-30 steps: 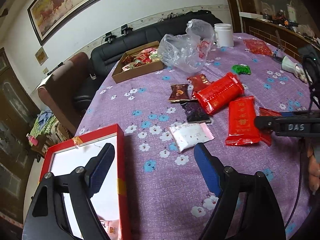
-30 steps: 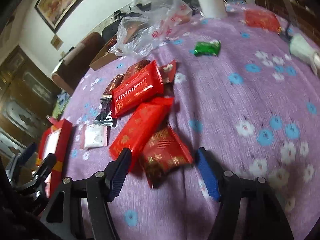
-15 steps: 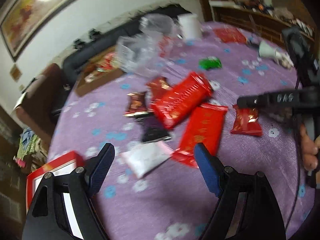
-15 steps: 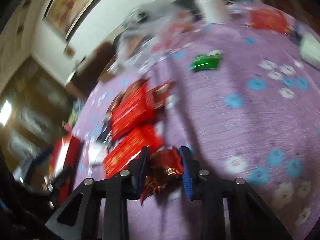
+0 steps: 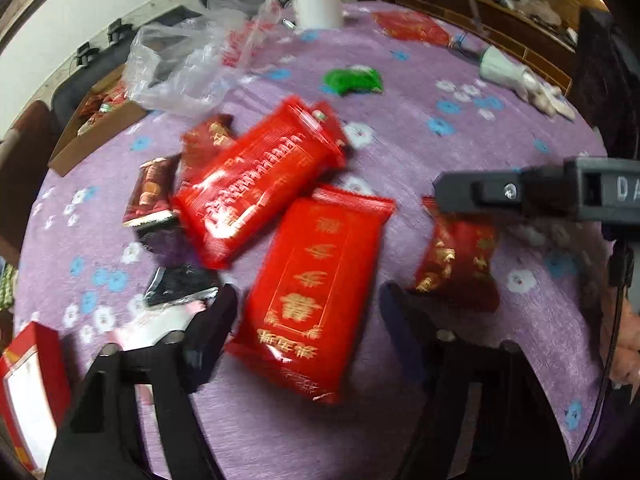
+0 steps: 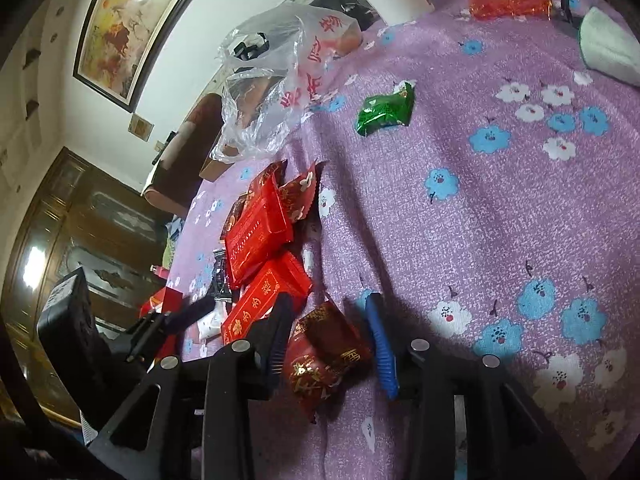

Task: Organize snacks
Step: 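Grasp the small red packet with right tool while left tool grasps large red gold-print packet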

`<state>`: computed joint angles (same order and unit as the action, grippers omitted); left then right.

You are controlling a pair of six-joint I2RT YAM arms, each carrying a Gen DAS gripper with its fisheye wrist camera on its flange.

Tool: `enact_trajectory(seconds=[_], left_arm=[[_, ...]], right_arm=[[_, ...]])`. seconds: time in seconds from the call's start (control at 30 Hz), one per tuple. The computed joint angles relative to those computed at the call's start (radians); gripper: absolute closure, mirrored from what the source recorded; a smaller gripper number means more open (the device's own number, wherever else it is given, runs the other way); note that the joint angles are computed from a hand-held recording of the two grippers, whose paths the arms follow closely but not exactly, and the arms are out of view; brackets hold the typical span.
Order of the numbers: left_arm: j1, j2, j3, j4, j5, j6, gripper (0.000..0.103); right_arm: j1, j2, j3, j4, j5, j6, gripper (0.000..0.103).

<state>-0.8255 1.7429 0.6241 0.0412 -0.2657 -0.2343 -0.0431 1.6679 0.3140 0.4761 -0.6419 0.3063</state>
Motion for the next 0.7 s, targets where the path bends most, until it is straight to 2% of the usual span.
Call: enact_trajectory(seconds=[0.07, 0.13, 0.3, 0.37, 0.47, 0.6, 0.67, 0.7], left_arm=[[0.012, -0.01, -0.003, 0.002, 0.03, -0.005, 0.051], [0.025, -0.024, -0.016, 0.01, 0.054, -0.02, 0.052], [-0.005, -0.077, -0.086, 0.035, 0.012, -0.071, 0.053], [-0.005, -0.121, -0.129, 0.039, 0.011, -0.108, 0.054], [-0.014, -0.227, -0.207, 0.037, -0.011, -0.147, 0.055], [-0.034, -0.395, -0.295, -0.019, -0.079, -0.193, 0.061], [-0.027, -0.48, -0.338, -0.046, -0.072, -0.206, 0.083], [-0.024, -0.5, -0.353, -0.048, -0.066, -0.204, 0.083]], right_arm=[[-0.008, 0.001, -0.002, 0.0, -0.011, 0.001, 0.06], [-0.014, 0.003, -0.003, -0.003, -0.021, -0.003, 0.059], [-0.01, -0.008, -0.011, -0.002, -0.027, -0.009, 0.059], [0.016, -0.012, -0.005, -0.021, -0.013, -0.019, 0.056], [0.113, -0.046, -0.015, -0.021, 0.092, -0.029, 0.056], [0.285, -0.091, -0.028, -0.009, 0.332, -0.026, 0.056], [0.376, -0.106, -0.017, -0.04, 0.475, -0.032, 0.06], [0.418, -0.106, -0.013, -0.046, 0.542, -0.035, 0.06]])
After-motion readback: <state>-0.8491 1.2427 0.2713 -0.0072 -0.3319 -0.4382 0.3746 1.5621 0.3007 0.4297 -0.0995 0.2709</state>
